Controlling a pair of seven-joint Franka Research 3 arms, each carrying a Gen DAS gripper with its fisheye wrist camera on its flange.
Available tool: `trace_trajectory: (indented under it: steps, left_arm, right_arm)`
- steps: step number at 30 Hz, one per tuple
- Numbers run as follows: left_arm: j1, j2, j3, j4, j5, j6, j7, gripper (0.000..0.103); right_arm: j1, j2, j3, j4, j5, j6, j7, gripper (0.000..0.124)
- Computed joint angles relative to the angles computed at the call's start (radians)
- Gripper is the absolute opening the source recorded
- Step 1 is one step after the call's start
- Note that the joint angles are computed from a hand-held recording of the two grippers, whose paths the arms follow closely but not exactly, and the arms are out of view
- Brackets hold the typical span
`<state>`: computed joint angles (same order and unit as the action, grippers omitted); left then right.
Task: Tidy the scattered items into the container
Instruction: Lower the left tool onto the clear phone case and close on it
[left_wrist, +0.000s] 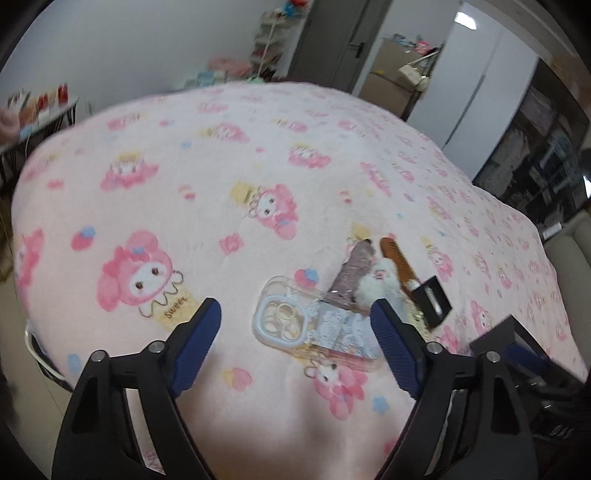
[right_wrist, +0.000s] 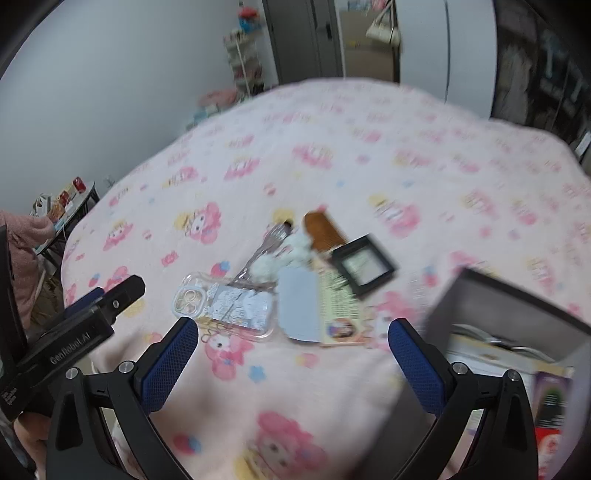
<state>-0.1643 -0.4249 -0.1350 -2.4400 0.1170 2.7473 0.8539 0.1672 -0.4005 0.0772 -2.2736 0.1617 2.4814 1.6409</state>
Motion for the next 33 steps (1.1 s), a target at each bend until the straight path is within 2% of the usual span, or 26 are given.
trace_trajectory:
  steps: [2,5,8,11,14,16,17,18,20,21,23,24,26,28,29,31,33]
  left_arm:
    - [0.008,0.053,0.006,0.013,-0.002,0.004,-0.001,0.071]
    - [0.009,0.13,0.021,0.041,-0.027,-0.003,0.022,0.064]
    - [0.035,0.182,0.013,0.058,-0.012,0.019,0.011,0.063]
    - [-0.005,0.238,0.06,0.092,-0.155,0.009,0.135,0.063]
    - [-0.009,0.264,0.058,0.111,-0.237,-0.001,0.221,0.062]
    - [-0.02,0.267,0.06,0.116,-0.306,-0.006,0.297,0.05]
    - [-0.033,0.262,0.067,0.115,-0.372,-0.012,0.351,0.047]
    - [-0.043,0.253,0.071,0.109,-0.429,-0.013,0.395,0.046]
    - [-0.047,0.222,0.06,0.094,-0.451,-0.025,0.427,0.044]
    - [-0.061,0.21,0.067,0.089,-0.489,-0.03,0.463,0.041]
    - [-0.103,0.179,0.094,0.077,-0.614,-0.075,0.561,0.04]
    - [-0.103,0.16,0.086,0.064,-0.621,-0.081,0.568,0.036]
    - [-0.071,0.124,0.049,0.032,-0.545,-0.064,0.506,0.036]
    - [-0.014,0.117,0.008,0.024,-0.416,-0.053,0.379,0.039]
    - [-0.014,0.133,0.022,0.039,-0.404,-0.064,0.363,0.039]
    - [-0.057,0.165,0.082,0.074,-0.491,-0.107,0.432,0.045]
    - [-0.053,0.173,0.077,0.081,-0.494,-0.124,0.451,0.052]
  right_arm:
    - [0.021,0.069,-0.014,0.031,0.043,-0.024,-0.019,0.078]
    - [0.034,0.159,-0.017,0.067,0.075,-0.053,-0.016,0.062]
    - [0.045,0.206,-0.018,0.079,0.09,-0.047,-0.024,0.061]
    - [0.058,0.222,-0.028,0.061,0.144,-0.01,-0.065,0.062]
    - [0.045,0.235,-0.026,0.045,0.124,0.013,-0.012,0.062]
    - [0.051,0.241,-0.043,0.04,0.188,0.027,-0.049,0.063]
    - [0.052,0.245,-0.047,0.048,0.204,0.016,-0.066,0.062]
    - [0.054,0.244,-0.051,0.057,0.218,0.002,-0.086,0.059]
    - [0.062,0.233,-0.059,0.071,0.275,-0.018,-0.145,0.035]
    - [0.074,0.217,-0.069,0.071,0.337,-0.038,-0.202,0.033]
    - [0.085,0.19,-0.06,0.065,0.367,-0.066,-0.247,0.032]
    - [0.087,0.176,-0.047,0.053,0.354,-0.059,-0.248,0.032]
    - [0.082,0.13,-0.029,0.012,0.314,-0.026,-0.226,0.032]
    - [0.062,0.111,-0.005,-0.012,0.246,0.028,-0.155,0.033]
    - [0.051,0.117,0.003,-0.017,0.209,0.044,-0.117,0.036]
    - [0.03,0.144,0.002,-0.001,0.156,0.017,-0.043,0.045]
    - [0.02,0.168,-0.021,0.01,0.159,-0.022,0.007,0.046]
